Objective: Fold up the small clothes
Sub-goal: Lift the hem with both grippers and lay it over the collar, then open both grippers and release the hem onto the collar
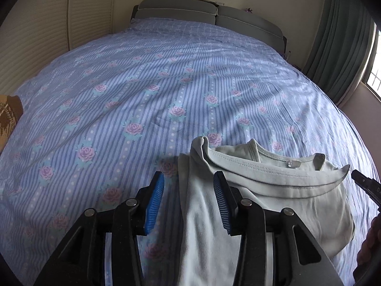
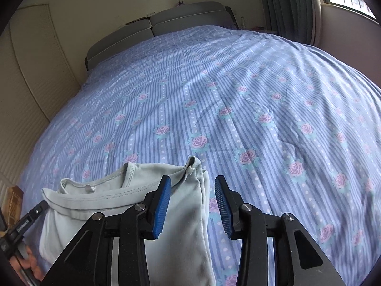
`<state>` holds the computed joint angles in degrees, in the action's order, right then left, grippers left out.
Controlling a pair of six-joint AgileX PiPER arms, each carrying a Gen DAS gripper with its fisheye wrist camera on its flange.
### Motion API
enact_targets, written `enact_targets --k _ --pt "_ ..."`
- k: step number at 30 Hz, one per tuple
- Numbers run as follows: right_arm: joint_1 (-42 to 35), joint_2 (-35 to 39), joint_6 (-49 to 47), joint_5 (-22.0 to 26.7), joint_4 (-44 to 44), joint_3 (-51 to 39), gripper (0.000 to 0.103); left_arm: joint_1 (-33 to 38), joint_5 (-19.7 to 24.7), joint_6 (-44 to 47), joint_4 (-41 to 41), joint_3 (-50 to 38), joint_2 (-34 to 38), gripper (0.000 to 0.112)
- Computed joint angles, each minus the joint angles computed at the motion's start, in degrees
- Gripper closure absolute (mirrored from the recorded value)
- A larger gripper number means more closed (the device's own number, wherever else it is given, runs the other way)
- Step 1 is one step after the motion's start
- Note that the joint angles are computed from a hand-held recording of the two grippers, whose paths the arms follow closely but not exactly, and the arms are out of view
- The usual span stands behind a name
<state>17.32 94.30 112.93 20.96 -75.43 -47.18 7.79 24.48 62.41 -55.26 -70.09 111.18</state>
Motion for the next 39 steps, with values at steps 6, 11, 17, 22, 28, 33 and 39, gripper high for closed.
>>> enact_targets --k 6,11,17,22,28,33,39 --pt "7.3 -3.27 -3.73 3.42 1.83 1.06 0.063 0.12 1.83 10.93 -7.25 7.86 -5.99 0.07" --pt "12.2 1.3 -12.69 3.08 7.3 -2.72 0.063 -3.35 3.78 6.13 0.34 5.53 -4.16 0.07" --pt "13.84 9.42 -28.41 4.93 18.3 -10.37 0.063 -6.05 2.36 -2.61 10.21 0.02 0.83 0.07" --pt "12.46 13.44 -32.32 5.97 19.9 -14.47 0.064 -6.87 2.59 -6.19 13.79 -4.51 3.54 0.069" --pt "8.45 17.33 -38.52 6.62 24.69 -21.7 0.064 -6.69 3.91 -14.38 18.49 -14.67 8.78 0.069" --pt "4.99 20.05 -43.25 9.26 27.88 -28.38 0.064 -5.05 5.89 -14.44 16.58 -18.95 9.78 0.069" --pt "4.96 15.45 -39.3 7.35 23.44 -23.93 0.064 -3.04 6.55 -6.36 9.83 -13.17 5.76 0.069"
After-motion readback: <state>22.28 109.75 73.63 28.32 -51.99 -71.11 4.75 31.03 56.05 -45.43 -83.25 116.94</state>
